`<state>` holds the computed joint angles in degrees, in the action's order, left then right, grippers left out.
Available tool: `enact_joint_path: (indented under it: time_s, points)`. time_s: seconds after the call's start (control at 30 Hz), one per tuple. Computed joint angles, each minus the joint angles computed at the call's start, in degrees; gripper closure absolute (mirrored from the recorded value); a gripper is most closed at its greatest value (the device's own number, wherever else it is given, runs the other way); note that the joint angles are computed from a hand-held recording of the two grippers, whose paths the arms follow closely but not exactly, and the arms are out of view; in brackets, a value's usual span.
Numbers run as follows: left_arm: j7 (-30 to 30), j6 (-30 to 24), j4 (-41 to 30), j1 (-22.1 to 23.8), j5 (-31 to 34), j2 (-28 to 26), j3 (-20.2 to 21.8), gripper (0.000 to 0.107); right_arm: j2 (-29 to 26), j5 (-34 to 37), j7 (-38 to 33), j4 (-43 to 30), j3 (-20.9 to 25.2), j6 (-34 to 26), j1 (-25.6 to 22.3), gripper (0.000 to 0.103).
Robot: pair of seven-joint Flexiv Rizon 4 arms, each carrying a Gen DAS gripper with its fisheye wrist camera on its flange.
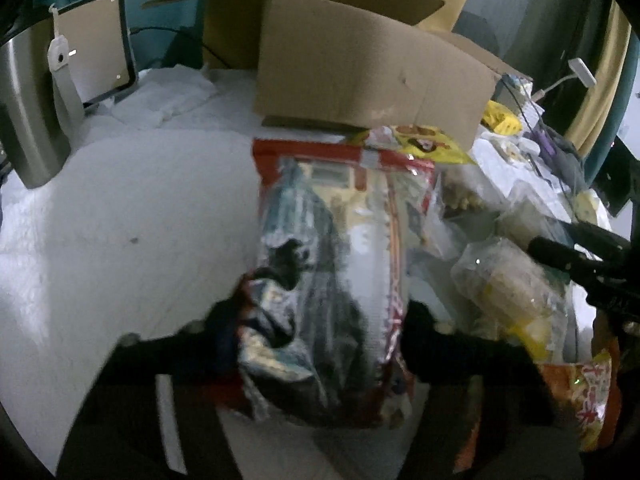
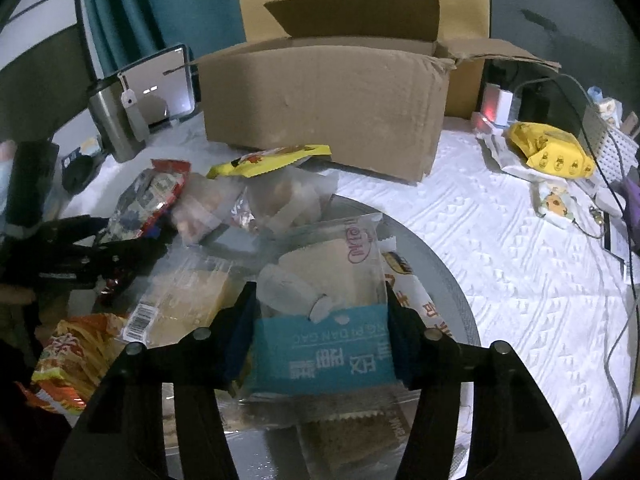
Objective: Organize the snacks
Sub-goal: 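Grasp the red-silver bag with the left gripper while the right grasps the teal-labelled bag, then carry the red-silver bag and teal-labelled bag over the cardboard box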
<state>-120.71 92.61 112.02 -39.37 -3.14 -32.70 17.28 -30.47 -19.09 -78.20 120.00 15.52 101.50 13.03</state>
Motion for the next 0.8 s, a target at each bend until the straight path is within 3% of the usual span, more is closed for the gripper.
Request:
enact_joint_path:
  time_s: [0.1, 0.33, 0.53, 0.8]
  points:
    - [-0.41, -0.06, 0.23, -1.03, 0.41, 0.39, 1.03, 0.047, -0.24, -0.96, -0.46, -0.57, 4.00, -0.76, -4.06, 0.043]
    - [-2.41, -0.12, 0.46, -3.83, 1.42, 2.09, 4.04, 0.047, 0.75, -1.58, -1.16, -1.46, 7.27, -1.27, -7.83, 0.043]
    - [-5.04, -1.68, -1.67, -7.30, 4.17, 2.79, 8.60, 0.047, 1.04, -1.89, -1.67, -2.72, 9.67, -1.50, -9.99, 0.043]
    - [-9.64, -3.95, -5.08, -7.99, 9.84, 3.57, 10.54, 0.047, 0.66, -2.14, -2.42, -4.81, 12.05, -1.73, -12.25, 0.043]
